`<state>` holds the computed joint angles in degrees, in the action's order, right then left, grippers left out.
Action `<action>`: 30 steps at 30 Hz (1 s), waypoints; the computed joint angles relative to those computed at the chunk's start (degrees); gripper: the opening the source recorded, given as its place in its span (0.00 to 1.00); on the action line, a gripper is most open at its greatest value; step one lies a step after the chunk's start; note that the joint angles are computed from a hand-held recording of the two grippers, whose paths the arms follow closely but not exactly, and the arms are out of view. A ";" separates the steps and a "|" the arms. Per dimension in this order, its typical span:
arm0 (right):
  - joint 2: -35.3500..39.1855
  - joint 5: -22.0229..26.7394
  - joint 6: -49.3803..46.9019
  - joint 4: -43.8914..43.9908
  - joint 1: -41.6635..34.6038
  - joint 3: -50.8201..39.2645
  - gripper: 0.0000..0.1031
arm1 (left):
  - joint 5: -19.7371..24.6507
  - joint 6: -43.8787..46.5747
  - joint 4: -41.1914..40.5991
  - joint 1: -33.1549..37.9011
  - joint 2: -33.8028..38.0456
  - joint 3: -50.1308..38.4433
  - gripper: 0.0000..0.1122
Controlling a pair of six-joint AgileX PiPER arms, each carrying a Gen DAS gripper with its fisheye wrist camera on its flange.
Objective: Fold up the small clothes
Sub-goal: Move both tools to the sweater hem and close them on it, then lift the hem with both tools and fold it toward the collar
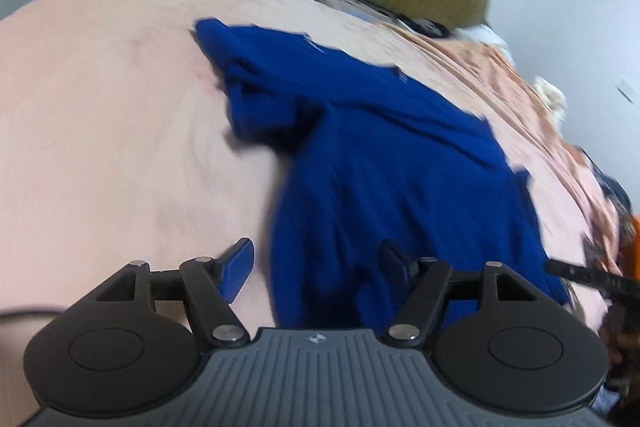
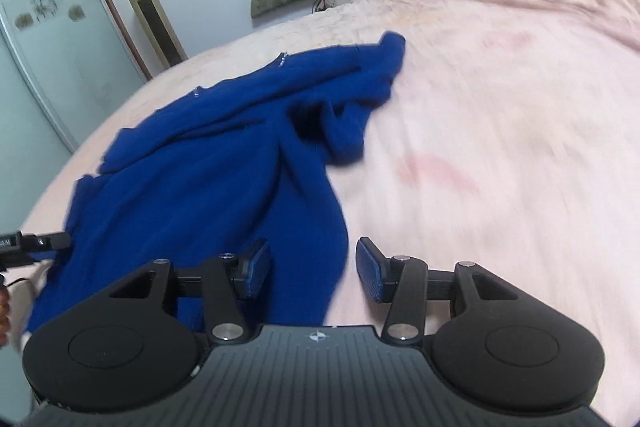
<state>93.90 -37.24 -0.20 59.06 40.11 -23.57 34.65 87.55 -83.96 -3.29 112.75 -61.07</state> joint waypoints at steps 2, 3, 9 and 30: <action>-1.63 -1.83 1.18 3.43 4.93 2.35 0.53 | 2.36 2.02 1.03 0.69 -1.35 2.44 0.61; -1.60 -2.19 0.87 5.44 6.83 2.10 0.53 | 3.59 2.44 1.86 0.84 -1.90 3.29 0.61; 1.63 -5.20 -12.45 19.87 15.23 -3.73 0.20 | 5.06 -0.65 4.13 -1.04 -2.05 3.84 0.18; -24.45 -23.54 -28.78 34.02 43.74 0.94 0.11 | 31.01 0.14 4.93 18.23 -13.74 6.78 0.08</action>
<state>69.45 -60.78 -28.98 93.08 83.85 -22.63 65.67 87.68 -79.03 14.94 99.01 -54.30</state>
